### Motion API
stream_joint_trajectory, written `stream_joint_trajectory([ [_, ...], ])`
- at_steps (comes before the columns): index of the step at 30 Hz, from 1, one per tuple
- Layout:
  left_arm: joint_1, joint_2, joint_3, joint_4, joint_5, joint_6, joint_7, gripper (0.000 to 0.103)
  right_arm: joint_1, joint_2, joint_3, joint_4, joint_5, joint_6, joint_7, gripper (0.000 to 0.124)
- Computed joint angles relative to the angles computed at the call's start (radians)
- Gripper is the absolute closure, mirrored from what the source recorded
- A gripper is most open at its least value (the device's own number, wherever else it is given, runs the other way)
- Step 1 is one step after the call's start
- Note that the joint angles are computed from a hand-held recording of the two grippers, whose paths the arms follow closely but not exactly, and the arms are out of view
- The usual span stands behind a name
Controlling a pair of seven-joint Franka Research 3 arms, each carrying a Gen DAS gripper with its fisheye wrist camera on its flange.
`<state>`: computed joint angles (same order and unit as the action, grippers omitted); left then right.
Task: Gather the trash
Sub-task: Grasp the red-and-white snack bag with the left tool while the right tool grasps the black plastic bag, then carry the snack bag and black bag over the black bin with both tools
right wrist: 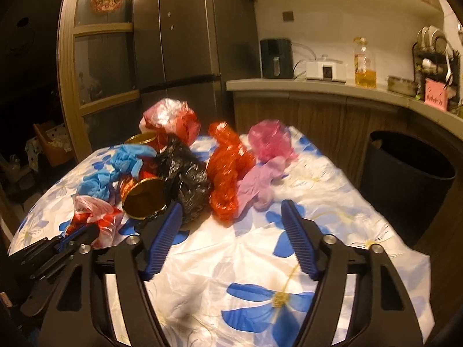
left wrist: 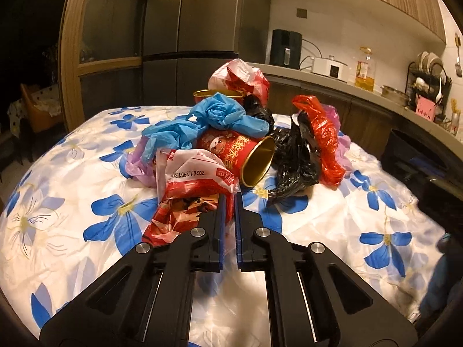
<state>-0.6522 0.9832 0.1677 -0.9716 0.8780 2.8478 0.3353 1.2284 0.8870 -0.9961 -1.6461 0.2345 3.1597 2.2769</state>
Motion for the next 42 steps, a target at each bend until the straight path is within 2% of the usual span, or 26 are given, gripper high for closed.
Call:
stream_joint_trajectory([
  [2,-0.003,-0.018,0.011,-0.029,0.009,0.027,-0.029,0.101,-0.03,0.002,0.028,0.027,-0.001,-0.004,-0.005,0.057],
  [8,-0.069,-0.118,0.123,-0.163,0.147,0.137,-0.268,0.101,-0.13,0.035,0.105,0.152,-0.044,-0.044,0.013,0.057],
  [9,-0.092,-0.129,0.155,-0.175,0.191,0.14,-0.318,0.101,-0.159,0.044,0.128,0.187,-0.056,-0.057,0.02,0.057],
  [12,-0.107,-0.144,0.171,-0.179,0.269,0.116,-0.381,0.101,-0.236,0.072,0.191,0.289,-0.09,-0.108,0.034,0.059],
  [14,-0.094,-0.151,0.152,-0.177,0.295,0.105,-0.394,0.101,-0.288,0.089,0.239,0.357,-0.109,-0.14,0.04,0.061],
  [20,-0.023,-0.135,0.048,-0.138,0.297,0.078,-0.336,0.101,-0.422,0.155,0.368,0.566,-0.168,-0.253,0.038,0.069],
  [24,-0.012,-0.13,0.04,-0.128,0.299,0.084,-0.331,0.101,-0.488,0.175,0.451,0.647,-0.2,-0.309,0.027,0.083],
  [26,-0.006,-0.125,0.034,-0.121,0.293,0.087,-0.324,0.101,-0.5,0.165,0.478,0.638,-0.221,-0.294,0.028,0.096],
  [31,-0.001,-0.122,0.028,-0.119,0.27,0.091,-0.305,0.101,-0.477,0.096,0.479,0.525,-0.298,-0.248,0.068,0.106],
  [34,-0.007,-0.125,0.039,-0.122,0.273,0.099,-0.315,0.101,-0.455,0.012,0.483,0.39,-0.342,-0.184,0.093,0.107],
  [35,-0.011,-0.127,0.044,-0.123,0.277,0.102,-0.322,0.101,-0.443,-0.022,0.476,0.333,-0.358,-0.151,0.108,0.108],
  [38,-0.022,-0.132,0.054,-0.123,0.295,0.111,-0.341,0.101,-0.373,-0.084,0.402,0.212,-0.39,-0.078,0.144,0.111],
  [42,-0.037,-0.139,0.065,-0.121,0.331,0.12,-0.375,0.101,-0.299,-0.155,0.337,0.084,-0.363,0.01,0.123,0.112],
])
